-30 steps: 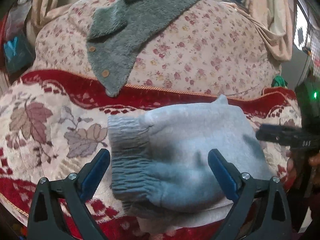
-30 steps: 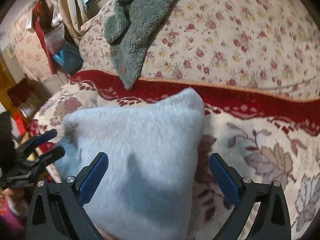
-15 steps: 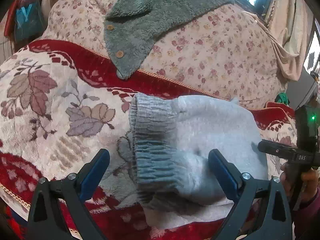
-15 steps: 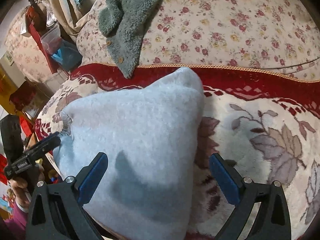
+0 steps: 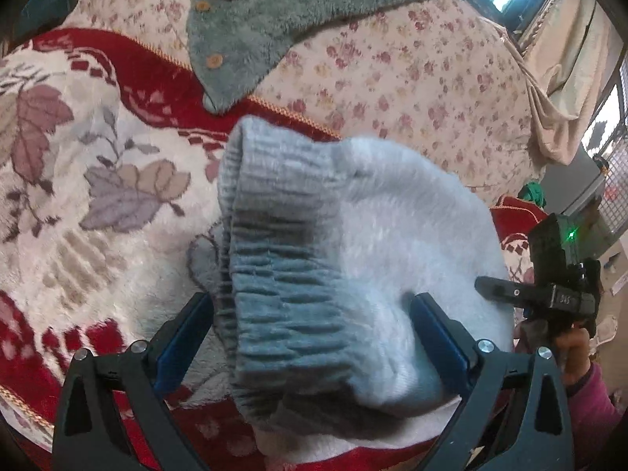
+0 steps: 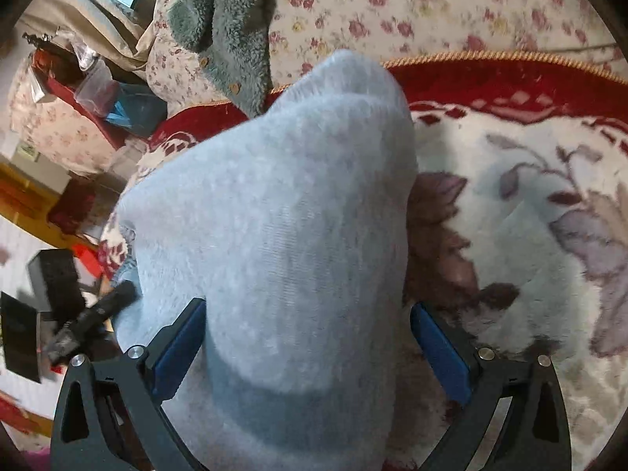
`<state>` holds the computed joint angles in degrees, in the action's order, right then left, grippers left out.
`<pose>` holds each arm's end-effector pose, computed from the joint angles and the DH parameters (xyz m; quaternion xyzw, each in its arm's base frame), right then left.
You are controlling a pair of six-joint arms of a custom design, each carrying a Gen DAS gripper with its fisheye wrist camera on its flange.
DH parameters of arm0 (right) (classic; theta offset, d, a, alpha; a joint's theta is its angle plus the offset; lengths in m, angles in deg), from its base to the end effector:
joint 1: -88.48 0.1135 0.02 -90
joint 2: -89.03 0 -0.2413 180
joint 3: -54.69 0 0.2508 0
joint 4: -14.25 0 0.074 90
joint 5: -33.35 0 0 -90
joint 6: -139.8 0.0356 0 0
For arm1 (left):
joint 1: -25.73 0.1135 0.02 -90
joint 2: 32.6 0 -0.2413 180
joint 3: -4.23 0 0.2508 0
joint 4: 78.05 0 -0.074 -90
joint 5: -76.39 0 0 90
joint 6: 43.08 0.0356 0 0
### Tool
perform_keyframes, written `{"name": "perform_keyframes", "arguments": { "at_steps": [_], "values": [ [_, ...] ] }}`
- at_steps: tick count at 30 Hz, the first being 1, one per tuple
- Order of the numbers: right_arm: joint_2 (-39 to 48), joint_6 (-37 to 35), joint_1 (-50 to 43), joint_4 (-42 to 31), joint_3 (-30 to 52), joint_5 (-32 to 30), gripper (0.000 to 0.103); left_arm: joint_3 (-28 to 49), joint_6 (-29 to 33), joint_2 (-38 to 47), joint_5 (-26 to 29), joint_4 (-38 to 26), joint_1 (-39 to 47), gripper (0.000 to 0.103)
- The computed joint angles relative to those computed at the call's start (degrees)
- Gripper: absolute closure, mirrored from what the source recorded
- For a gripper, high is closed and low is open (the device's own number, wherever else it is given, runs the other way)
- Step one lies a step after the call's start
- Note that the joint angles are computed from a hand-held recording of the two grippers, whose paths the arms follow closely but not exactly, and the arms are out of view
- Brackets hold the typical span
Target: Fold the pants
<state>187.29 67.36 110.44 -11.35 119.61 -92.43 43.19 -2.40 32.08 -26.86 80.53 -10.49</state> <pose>0.2865 0.1380 0.1263 -0.1174 0.9131 0.3647 0.1397 0.1796 -0.1214 0.1431 -0.1474 0.9138 -0.1676 0.3393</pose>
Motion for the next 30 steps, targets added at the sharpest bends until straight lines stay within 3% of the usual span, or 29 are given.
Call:
{"name": "perform_keyframes", "arguments": {
  "at_steps": [3, 6, 15, 19, 24, 30],
  "values": [
    [3.39, 2.18, -1.27, 3.66, -0.53, -5.43, 0.000, -1.55, -0.22, 1.31, 2.34, 4.25, 1.53, 0.000],
    [8.06, 0.56, -3.06, 1.23, 2.43, -11.65, 0.000, -3.18, 0.03, 2.85, 4.60, 8.73, 2.88, 0.000],
    [8.90, -0.13, -1.11, 5.65, 1.89, -11.56, 0.000, -8.65, -2.89, 11.36, 16.49, 27.32, 9.21, 0.000],
    [8.16, 0.99, -0.60, 7.21, 0.99, -10.80, 0.000, -8.17, -1.05, 10.53, 14.51, 25.92, 7.88, 0.003],
    [5.01, 3.34, 0.45, 10.28, -1.72, -8.25, 0.005, -8.03, -1.42, 6.68, 10.49, 22.85, 4.98, 0.027],
    [-0.59, 2.59, -0.52, 9.36, -4.75, -8.96, 0.013, -3.93, -0.98, 2.42, 9.41, 14.88, 3.52, 0.035]
  ]
}}
